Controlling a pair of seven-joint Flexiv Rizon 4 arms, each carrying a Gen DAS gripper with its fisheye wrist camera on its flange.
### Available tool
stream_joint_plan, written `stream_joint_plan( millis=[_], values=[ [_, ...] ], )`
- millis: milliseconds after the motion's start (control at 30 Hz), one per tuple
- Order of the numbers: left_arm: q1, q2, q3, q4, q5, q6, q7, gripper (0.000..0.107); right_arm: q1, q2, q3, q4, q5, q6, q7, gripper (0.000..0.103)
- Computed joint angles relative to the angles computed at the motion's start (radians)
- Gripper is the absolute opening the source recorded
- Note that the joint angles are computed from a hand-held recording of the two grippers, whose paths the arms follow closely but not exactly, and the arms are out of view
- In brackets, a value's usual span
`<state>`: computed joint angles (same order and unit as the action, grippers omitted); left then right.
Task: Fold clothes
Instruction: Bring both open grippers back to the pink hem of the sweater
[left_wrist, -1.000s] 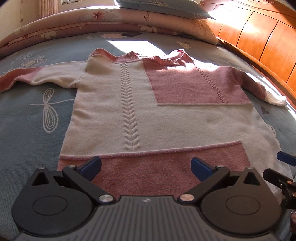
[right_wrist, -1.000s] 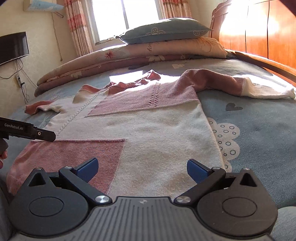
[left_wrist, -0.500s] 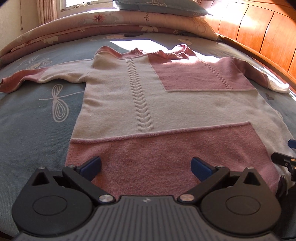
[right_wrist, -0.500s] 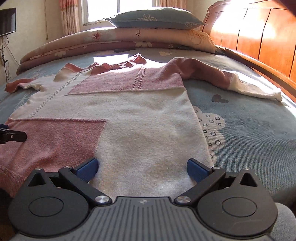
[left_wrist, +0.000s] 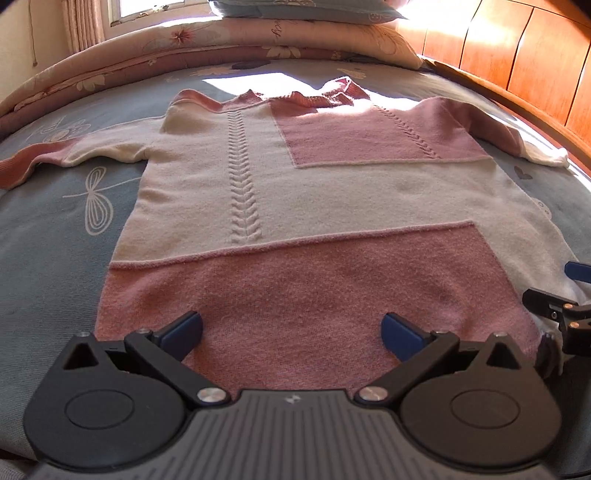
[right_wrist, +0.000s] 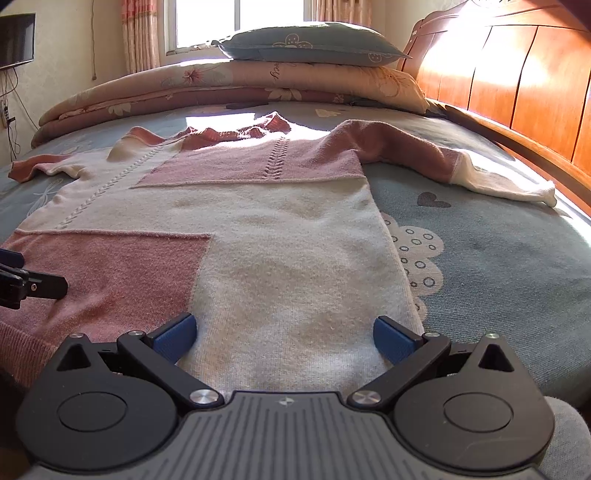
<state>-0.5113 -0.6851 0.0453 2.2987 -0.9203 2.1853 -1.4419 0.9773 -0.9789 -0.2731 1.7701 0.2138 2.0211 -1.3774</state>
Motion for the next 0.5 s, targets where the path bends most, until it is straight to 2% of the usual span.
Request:
stream_joint_plan(
  millis=[100, 167, 333, 433, 500],
  values=[
    [0.101, 0.023, -0.044, 0.055, 0.177, 0.047, -0.152, 0.102, 0.019, 0.007, -0.012, 0.008, 0.005, 0.013, -0.010, 0.103],
    [0.078, 0.013, -0.034, 0.045, 0.164, 0.039, -0.134, 0.102, 0.010, 0.006, 0.009, 0.012, -0.007, 0.072, -0.040, 0.103],
    [-0.026, -0.019, 0.019, 0.008, 0.059, 0.009, -0.033, 0.102, -0.151, 0.032, 0.216, 0.024, -0.179, 0.139, -0.106, 0.103],
    [0.011, -0.010, -0.004, 0.027, 0.095, 0.027, -0.068, 0.102, -0.276, 0.036, 0.349, 0.021, -0.318, 0.103, -0.075, 0.103],
    [0.012, -0.006, -0.004, 0.034, 0.089, 0.027, -0.074, 0.102, -0.321, 0.037, 0.391, 0.017, -0.361, 0.050, -0.017, 0.103]
  ],
)
